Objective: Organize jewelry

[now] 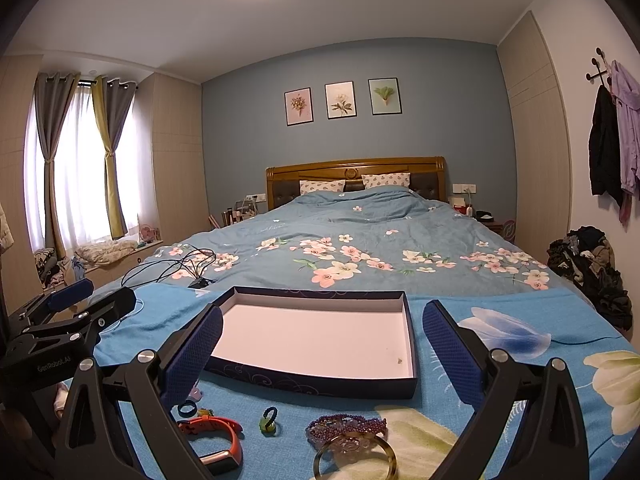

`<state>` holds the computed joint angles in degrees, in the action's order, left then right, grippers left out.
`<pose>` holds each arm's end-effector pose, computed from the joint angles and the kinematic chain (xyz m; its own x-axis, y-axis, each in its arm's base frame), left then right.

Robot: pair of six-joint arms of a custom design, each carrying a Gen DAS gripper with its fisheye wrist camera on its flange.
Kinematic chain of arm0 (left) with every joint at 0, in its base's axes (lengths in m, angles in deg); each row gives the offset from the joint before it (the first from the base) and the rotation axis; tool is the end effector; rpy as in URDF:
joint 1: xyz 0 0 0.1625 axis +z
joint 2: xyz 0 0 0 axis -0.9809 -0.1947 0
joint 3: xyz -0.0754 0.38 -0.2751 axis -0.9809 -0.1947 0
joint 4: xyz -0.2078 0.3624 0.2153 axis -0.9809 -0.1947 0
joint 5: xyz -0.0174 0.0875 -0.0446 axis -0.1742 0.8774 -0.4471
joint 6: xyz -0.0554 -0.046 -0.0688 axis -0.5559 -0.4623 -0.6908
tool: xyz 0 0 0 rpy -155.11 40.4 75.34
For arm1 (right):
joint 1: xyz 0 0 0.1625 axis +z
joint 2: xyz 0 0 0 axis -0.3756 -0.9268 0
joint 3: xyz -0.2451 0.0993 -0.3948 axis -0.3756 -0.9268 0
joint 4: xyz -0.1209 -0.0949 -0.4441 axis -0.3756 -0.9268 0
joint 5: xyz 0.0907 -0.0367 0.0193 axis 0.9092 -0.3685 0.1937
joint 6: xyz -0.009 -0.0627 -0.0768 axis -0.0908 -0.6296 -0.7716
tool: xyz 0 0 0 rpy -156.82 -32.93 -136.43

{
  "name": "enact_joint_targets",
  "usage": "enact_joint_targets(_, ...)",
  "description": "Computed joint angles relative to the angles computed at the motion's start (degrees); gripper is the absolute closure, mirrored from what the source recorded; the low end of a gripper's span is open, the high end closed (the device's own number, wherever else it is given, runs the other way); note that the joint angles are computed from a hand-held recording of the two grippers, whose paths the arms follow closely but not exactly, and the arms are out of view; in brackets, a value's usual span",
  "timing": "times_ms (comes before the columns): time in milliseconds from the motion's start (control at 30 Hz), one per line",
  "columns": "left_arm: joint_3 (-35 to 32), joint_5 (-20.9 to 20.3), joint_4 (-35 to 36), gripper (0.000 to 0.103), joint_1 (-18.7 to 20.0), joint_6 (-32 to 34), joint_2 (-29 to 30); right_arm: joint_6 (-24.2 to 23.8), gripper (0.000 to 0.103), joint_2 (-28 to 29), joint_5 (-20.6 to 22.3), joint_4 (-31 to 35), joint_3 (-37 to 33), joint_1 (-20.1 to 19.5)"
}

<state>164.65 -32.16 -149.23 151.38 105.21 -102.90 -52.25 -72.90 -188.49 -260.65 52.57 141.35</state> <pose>-0.0681 -0.7055 0.3939 -0.6479 0.4471 -0.6167 0.7491 0.2270 -0.6224 0.4199 -0.6240 0.0088 -0.7440 0.2309 0.6270 -0.5980 0.1885 -0.7790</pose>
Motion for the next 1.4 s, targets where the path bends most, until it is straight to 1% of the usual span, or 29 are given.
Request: enact_joint_targets(1400,0.55,-0.07,0.6,0.006,0.14,0.13,-0.35,0.56,0.006,-0.01,-0.56,0.85,-0.37,0.02)
